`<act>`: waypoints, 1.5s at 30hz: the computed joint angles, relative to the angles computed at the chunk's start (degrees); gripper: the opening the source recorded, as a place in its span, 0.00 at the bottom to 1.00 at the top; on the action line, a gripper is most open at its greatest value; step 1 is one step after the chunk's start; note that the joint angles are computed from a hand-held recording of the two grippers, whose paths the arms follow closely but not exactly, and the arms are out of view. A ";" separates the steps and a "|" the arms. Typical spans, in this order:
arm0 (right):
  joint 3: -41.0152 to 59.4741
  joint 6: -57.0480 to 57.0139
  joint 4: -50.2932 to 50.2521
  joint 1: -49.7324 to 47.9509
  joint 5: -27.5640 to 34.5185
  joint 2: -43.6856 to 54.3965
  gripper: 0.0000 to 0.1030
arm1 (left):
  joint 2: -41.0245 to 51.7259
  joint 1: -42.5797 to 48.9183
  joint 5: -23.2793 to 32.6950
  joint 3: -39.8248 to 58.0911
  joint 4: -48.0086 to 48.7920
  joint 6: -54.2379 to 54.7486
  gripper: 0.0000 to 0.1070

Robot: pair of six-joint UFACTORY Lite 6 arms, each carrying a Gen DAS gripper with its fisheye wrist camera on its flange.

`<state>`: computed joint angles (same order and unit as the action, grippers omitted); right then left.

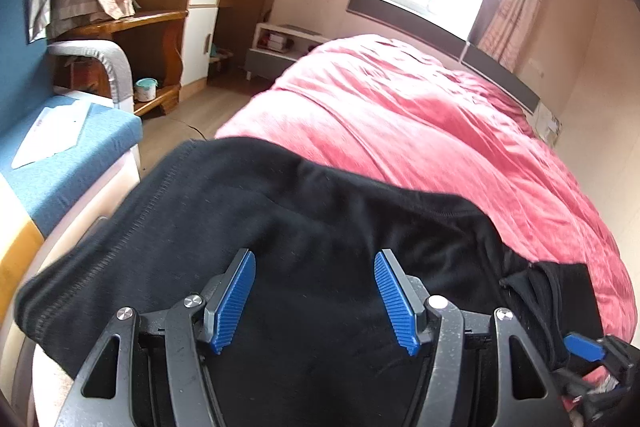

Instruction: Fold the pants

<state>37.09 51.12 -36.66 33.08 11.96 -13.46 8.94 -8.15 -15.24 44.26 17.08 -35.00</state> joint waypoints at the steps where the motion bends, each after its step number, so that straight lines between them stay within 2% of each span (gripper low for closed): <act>1: 0.07 0.24 -0.20 -0.18 0.89 -1.65 0.63 | -0.23 0.35 0.19 0.02 -0.14 0.13 0.59; 5: 0.37 -3.45 3.23 -2.45 3.90 -6.89 0.63 | -0.61 2.35 0.87 0.63 -0.79 2.23 0.59; 7: 0.51 -9.00 8.89 -5.53 4.86 -8.55 0.63 | -0.70 3.96 1.31 0.99 -2.73 4.82 0.59; 9: -0.12 -10.58 10.70 -8.59 5.06 -9.61 0.61 | -0.52 6.17 1.99 1.68 1.31 0.92 0.59; 11: -0.38 -14.07 14.39 -12.07 5.16 -9.43 0.46 | -0.08 8.16 2.65 2.47 5.25 -2.97 0.59; 12: -0.47 -16.77 17.15 -13.67 5.50 -9.19 0.33 | 0.24 9.16 3.11 3.01 8.05 -5.46 0.59; 13: -0.45 -18.08 18.37 -15.08 5.95 -8.34 0.26 | 0.39 10.03 3.41 3.31 9.05 -6.12 0.59; 16: -0.74 -14.64 13.45 -16.20 6.60 -6.04 0.25 | 1.00 12.21 3.93 3.99 14.90 -10.62 0.59; 20: -2.11 -18.77 16.59 -18.69 5.34 -4.47 0.25 | 2.49 14.54 4.97 5.35 27.43 -22.06 0.59; 23: -3.08 -15.92 13.75 -18.20 4.20 -2.87 0.25 | 3.10 14.79 5.59 5.38 28.32 -23.35 0.59; 26: -3.51 -12.66 10.19 -17.90 2.68 -1.02 0.25 | 4.00 15.20 5.98 6.07 35.50 -30.68 0.59; 30: -3.74 -9.43 6.84 -17.38 1.84 0.30 0.25 | 3.87 15.16 6.03 5.66 35.79 -30.75 0.60; 35: -4.24 -11.76 9.45 -18.29 0.39 0.92 0.26 | 6.08 15.77 5.58 7.86 50.68 -45.15 0.64; 40: -4.35 -8.57 6.16 -18.11 -0.25 1.61 0.26 | 7.48 16.01 5.32 9.32 56.83 -50.50 0.67; 45: -4.36 -8.10 5.73 -17.94 -0.31 1.74 0.26 | 9.24 16.70 4.56 11.88 67.28 -59.62 0.67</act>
